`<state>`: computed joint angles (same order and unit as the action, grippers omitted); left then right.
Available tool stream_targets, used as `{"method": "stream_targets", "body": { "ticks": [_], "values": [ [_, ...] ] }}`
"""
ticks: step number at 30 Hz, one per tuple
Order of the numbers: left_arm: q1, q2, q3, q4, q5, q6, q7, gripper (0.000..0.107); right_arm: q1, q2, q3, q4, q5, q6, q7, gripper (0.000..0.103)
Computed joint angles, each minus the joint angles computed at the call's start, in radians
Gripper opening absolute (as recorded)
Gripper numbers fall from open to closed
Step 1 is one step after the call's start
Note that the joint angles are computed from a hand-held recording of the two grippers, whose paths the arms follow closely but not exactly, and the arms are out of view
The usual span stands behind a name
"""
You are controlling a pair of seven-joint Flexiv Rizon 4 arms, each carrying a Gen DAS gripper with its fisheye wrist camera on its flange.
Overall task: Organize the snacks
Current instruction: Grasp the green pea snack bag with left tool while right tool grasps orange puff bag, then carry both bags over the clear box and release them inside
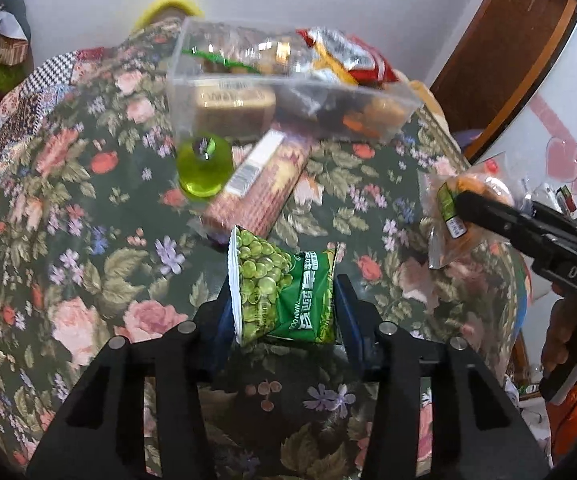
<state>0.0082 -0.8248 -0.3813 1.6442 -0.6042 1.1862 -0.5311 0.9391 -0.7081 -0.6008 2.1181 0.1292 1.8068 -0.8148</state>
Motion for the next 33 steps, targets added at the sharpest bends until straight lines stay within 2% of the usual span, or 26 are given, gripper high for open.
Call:
{"method": "stream_targets", "body": {
  "ticks": [4, 10, 17, 26, 30, 33],
  "values": [
    [0.016, 0.013, -0.035, 0.002, -0.024, 0.034, 0.015, 0.046, 0.024, 0.000, -0.036, -0.008, -0.002, -0.002, -0.007, 0.047],
    [-0.003, -0.008, -0.052, -0.068, -0.027, 0.082, 0.017, 0.046, 0.039, -0.007, -0.084, -0.041, -0.003, 0.003, -0.024, 0.047],
    [-0.037, -0.068, -0.039, -0.210, -0.002, 0.055, -0.022, 0.046, 0.009, -0.034, -0.102, -0.114, -0.015, -0.004, -0.043, 0.047],
    [-0.127, -0.209, 0.039, -0.501, 0.058, -0.037, -0.136, 0.046, -0.078, -0.091, -0.071, -0.239, -0.047, -0.019, -0.043, 0.047],
    [-0.179, -0.307, 0.096, -0.698, 0.100, -0.117, -0.214, 0.046, -0.114, -0.120, -0.065, -0.296, -0.077, -0.042, -0.036, 0.047],
    [-0.207, -0.382, 0.124, -0.845, 0.135, -0.160, -0.243, 0.047, -0.181, -0.125, -0.009, -0.349, -0.114, -0.055, -0.033, 0.047]
  ]
}}
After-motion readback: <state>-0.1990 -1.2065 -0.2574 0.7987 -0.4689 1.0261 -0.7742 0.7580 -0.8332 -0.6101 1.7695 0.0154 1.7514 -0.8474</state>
